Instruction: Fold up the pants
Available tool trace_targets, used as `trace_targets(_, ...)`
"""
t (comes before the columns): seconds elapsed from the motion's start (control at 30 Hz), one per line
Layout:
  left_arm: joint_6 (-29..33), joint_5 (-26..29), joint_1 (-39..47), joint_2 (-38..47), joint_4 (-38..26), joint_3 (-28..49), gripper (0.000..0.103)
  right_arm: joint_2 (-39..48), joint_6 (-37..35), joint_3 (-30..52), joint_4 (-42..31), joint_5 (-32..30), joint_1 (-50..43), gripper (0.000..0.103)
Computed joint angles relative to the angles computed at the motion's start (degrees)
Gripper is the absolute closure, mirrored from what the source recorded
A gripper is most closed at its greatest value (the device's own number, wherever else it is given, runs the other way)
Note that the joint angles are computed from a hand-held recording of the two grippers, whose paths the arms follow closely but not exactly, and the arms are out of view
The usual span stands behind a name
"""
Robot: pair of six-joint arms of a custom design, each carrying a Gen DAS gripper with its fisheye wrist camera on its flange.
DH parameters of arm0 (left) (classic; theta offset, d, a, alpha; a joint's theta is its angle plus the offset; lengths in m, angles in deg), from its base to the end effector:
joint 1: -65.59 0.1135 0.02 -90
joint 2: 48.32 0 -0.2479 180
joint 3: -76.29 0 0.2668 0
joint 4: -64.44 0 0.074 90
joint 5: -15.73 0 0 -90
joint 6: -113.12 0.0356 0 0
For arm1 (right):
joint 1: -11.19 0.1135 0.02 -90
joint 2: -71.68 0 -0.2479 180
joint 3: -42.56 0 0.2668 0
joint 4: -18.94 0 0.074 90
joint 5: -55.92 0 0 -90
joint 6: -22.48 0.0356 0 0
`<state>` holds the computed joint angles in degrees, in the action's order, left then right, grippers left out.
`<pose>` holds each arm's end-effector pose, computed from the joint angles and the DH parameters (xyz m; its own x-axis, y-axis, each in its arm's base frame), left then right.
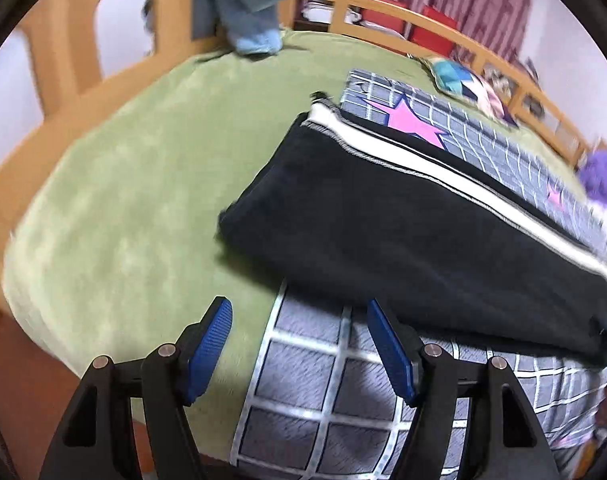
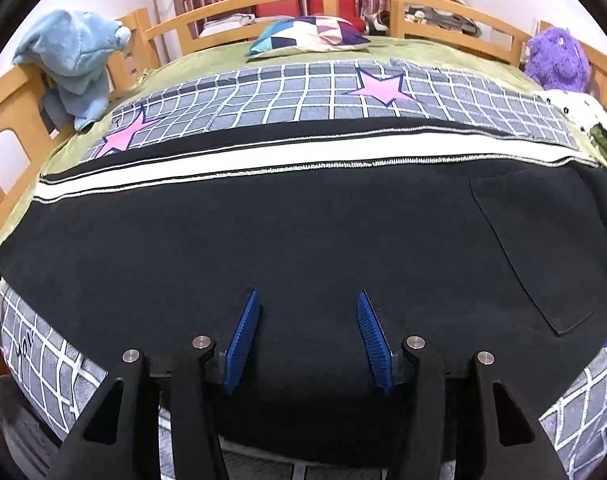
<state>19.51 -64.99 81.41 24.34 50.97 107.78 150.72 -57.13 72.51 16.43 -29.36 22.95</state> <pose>0.2037 0.0518 0.0855 -0.7718 -0.2833 -0.5693 -0.2283 0.9590 -0.1677 0.2117 0.0411 0.0694 -0.7823 0.0207 -0.6226 -0.0122 0.9987 0.0486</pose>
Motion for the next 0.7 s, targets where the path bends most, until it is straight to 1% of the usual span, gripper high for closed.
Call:
trace_targets(0.07, -0.88, 2.38, 1.92, 2.98, 2.57, 0.03, 0.035, -0.23, 0.79, -0.48, -0.24, 0.05, 0.42, 0.052)
trace_targets(0.17, -3.51, 10.67, 6.72, 8.37, 7.91, 1.57, 0.035, -0.64, 0.6, -0.9, -0.97, -0.63, -0.67, 0.052)
trace_targets(0.2, -4.41, 12.29, 7.37, 10.89, 9.1, 2.96, 0.035, -1.26, 0.65, -1.23, -1.33, -0.24, -0.51, 0.052)
trace_targets(0.27, -5.85, 13.95, 7.72, 15.69, 11.08, 5.54, 0.035, -3.09, 0.48, -1.8, -2.78, 0.46, -0.43, 0.052)
trace_targets(0.33, -8.31, 13.05, 7.15, 21.76, 13.1, 9.0, 0.037, -5.18, 1.34, -2.33, -4.51, 1.18, 0.15, 0.052)
trace_targets(0.37, -9.26, 12.96, 7.09, 23.37, 14.48, 9.54, 0.038, -6.34, 1.72, -2.75, -5.3, 1.36, 0.21, 0.052)
trace_targets(0.4, -10.93, 12.16, 6.69, 24.8, 17.26, 9.69, 0.05, -7.06, 2.17, -3.01, -5.77, 1.59, 0.3, 0.052)
trace_targets(0.43, -11.86, 11.22, 6.22, 25.37, 18.87, 9.93, 0.078, -7.68, 2.44, -3.27, -6.07, 1.69, 0.19, 0.052)
trace_targets(0.47, -11.54, 11.83, 6.51, 24.8, 19.64, 9.91, 0.087, -8.36, 2.93, -3.65, -6.25, 1.79, 0.21, 0.052)
trace_targets(0.5, -9.89, 15.62, 7.96, 22.47, 19.47, 9.57, 0.087, -9.56, 3.3, -4.23, -6.58, 1.72, 0.22, 0.052)
trace_targets(0.57, -8.06, 17.91, 9.44, 17.07, 17.92, 9.05, 0.087, -12.64, 3.8, -4.94, -7.72, 1.29, 0.21, 0.052)
trace_targets(0.6, -8.26, 18.23, 9.51, 17.04, 17.72, 9.45, 0.087, -15.77, 4.13, -5.77, -8.77, 0.31, 0.15, 0.052)
trace_targets(0.63, -7.94, 16.4, 8.61, 17.78, 16.93, 10.16, 0.087, -18.23, 4.37, -6.46, -9.39, -0.74, 0.16, 0.052)
trace_targets(0.67, -7.13, 13.45, 7.15, 19.91, 15.99, 11.47, 0.086, -20.77, 4.54, -7.26, -9.63, -2.07, 0.61, 0.052)
trace_targets(0.7, -6.84, 10.76, 5.85, 23.33, 14.97, 13.26, 0.083, -20.99, 4.42, -7.42, -9.15, -2.76, 0.96, 0.051)
